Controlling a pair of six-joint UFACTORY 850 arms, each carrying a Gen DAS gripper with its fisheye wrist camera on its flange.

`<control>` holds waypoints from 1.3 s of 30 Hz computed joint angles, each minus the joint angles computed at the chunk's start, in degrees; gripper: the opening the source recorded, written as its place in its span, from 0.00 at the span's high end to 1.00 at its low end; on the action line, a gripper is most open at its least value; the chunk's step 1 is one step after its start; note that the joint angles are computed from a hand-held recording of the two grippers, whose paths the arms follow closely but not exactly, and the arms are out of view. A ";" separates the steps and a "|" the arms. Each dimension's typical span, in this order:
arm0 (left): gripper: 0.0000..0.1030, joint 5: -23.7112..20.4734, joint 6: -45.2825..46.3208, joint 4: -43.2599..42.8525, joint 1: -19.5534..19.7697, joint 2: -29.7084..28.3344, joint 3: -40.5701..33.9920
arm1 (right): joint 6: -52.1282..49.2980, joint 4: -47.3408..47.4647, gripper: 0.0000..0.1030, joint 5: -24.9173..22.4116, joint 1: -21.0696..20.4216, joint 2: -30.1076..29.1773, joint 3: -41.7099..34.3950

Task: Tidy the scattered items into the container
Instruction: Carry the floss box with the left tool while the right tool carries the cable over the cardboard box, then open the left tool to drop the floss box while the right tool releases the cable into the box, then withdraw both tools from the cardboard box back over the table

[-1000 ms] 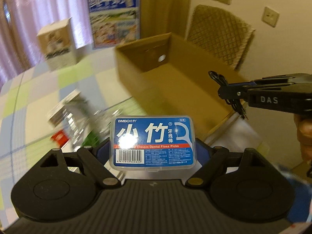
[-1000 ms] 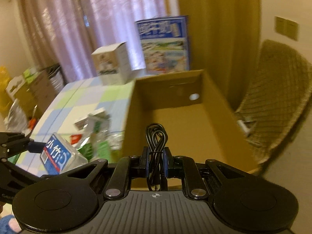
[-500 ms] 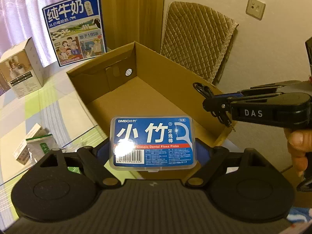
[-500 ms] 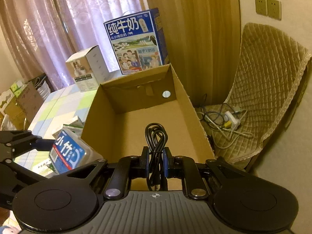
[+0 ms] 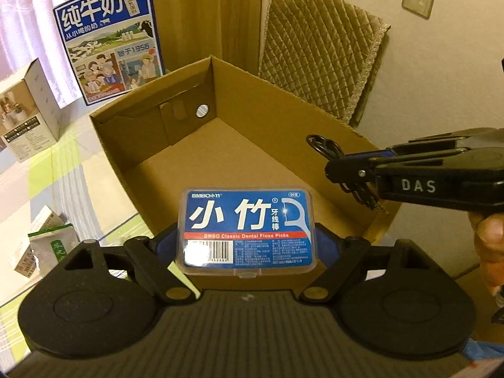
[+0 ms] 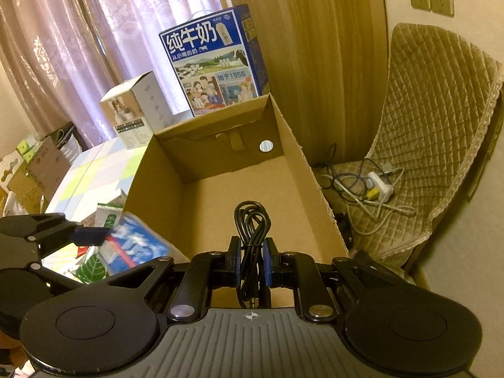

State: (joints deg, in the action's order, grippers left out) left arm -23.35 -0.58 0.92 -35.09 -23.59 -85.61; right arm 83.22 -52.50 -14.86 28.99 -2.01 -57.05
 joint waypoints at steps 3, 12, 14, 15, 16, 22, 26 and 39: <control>0.18 0.84 -0.57 0.63 0.26 0.94 1.12 | 0.03 -0.07 0.90 -0.03 0.03 -0.05 -0.04; 0.15 3.53 -4.47 3.00 1.32 5.66 6.19 | 0.73 -0.36 0.89 0.30 0.61 -0.71 -0.50; 0.15 3.81 -5.21 3.02 1.63 6.49 7.14 | 3.42 -2.83 0.89 0.39 0.86 -0.92 -0.67; 0.15 3.96 -5.50 3.03 1.79 6.88 7.60 | 5.98 -5.17 0.89 0.55 0.97 -0.93 -0.66; 0.15 4.09 -5.57 2.81 1.93 7.25 8.03 | 8.46 -7.46 0.87 0.82 1.00 -0.83 -0.52; 0.15 5.13 -7.81 3.21 2.61 9.54 10.77 | 14.42 -12.84 0.61 0.05 1.55 0.20 0.03; 0.15 6.05 -11.19 5.17 3.18 11.65 13.37 | 15.66 -13.44 0.60 -0.57 2.22 1.47 0.85; 0.14 5.26 -26.38 15.48 6.53 23.32 26.28 | 25.29 -19.91 0.51 -4.27 10.33 5.00 2.40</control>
